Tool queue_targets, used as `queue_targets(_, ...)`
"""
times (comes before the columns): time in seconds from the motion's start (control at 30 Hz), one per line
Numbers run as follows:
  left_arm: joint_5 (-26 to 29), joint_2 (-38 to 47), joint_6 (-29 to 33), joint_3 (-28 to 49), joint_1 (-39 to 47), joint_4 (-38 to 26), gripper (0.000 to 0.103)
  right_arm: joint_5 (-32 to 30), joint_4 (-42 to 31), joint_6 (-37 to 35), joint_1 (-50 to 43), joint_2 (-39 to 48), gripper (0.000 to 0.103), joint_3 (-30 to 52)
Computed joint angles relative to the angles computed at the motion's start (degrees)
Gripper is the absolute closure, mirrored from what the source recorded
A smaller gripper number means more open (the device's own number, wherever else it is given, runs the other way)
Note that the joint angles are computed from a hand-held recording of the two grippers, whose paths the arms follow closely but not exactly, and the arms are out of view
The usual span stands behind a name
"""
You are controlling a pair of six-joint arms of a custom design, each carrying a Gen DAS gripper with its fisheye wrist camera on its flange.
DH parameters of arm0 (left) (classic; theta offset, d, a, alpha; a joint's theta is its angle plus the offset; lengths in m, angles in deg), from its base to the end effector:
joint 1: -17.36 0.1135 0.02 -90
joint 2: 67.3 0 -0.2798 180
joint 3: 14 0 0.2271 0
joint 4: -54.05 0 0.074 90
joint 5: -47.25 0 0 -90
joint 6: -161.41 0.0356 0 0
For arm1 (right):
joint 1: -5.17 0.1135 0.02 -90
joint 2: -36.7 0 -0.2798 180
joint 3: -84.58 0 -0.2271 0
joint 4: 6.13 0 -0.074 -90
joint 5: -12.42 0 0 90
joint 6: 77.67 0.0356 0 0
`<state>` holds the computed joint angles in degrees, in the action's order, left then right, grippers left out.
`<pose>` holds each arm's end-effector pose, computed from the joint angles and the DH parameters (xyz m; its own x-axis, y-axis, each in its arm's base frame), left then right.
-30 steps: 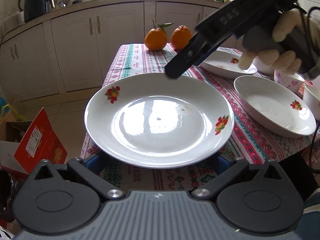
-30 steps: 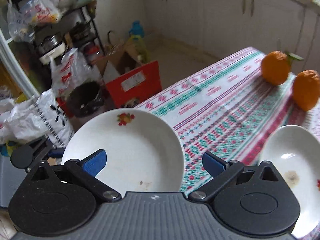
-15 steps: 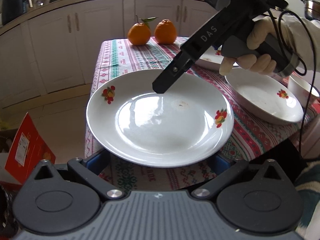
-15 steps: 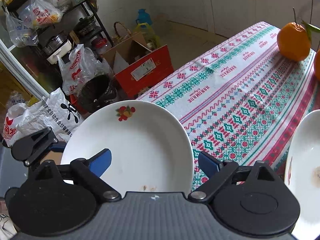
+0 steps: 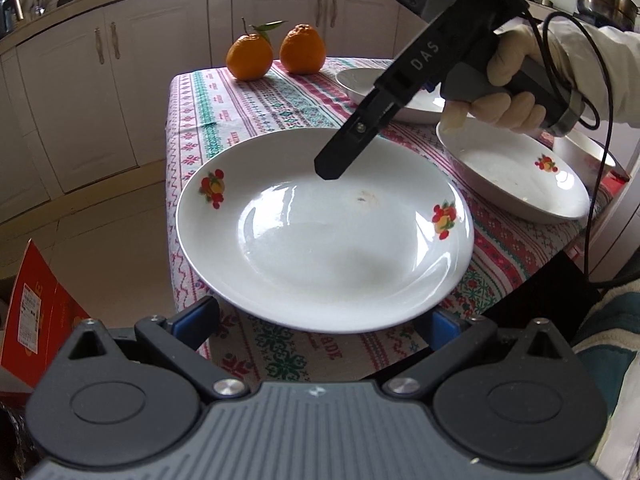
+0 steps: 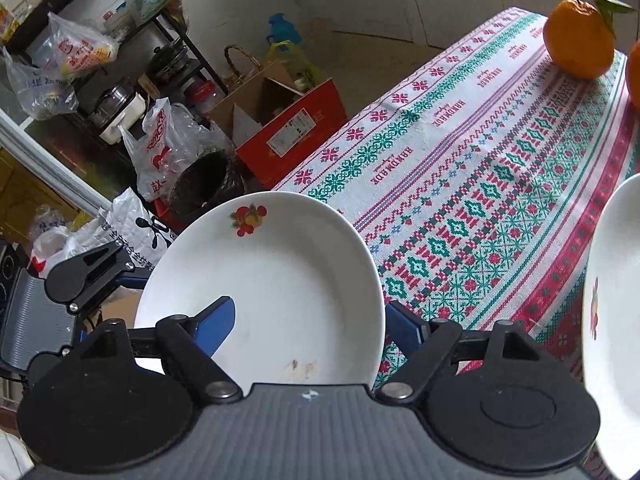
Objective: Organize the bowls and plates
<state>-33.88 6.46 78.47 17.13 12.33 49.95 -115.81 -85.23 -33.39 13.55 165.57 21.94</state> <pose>0.1825 -0.0216 0.1488 -0.6962 0.1832 -0.6940 0.2796 0.9597 -0.0272 0.4094 0.0826 0.1841 -0.6134 -0.6588 -0.4356 -0.7836 0.4389 0.4396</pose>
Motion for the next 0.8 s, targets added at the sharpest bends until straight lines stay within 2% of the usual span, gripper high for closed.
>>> queue_targets(0.1,0.52,0.06,1.13,0.04,0.54,-0.19,0.001,-0.53,-2.44,0.29,-0.19,0.75,0.017,1.55)
queue_targets(0.3,1.54,0.01,2.72,0.45,1.47,-1.24,0.002,0.48,-1.90,-0.09,0.00,-0.87,0.020,-0.21)
queue_targets(0.47,2.42,-0.34,3.97,0.76,1.47,-2.01,0.009,1.33,-0.69,0.40,-0.04,-1.99,0.023,-1.61)
queue_targets(0.8,3.47,-0.96,5.08,2.14,2.18,-5.37,0.018,1.39,-0.42,0.01,-0.35,-2.46,0.023,-2.13)
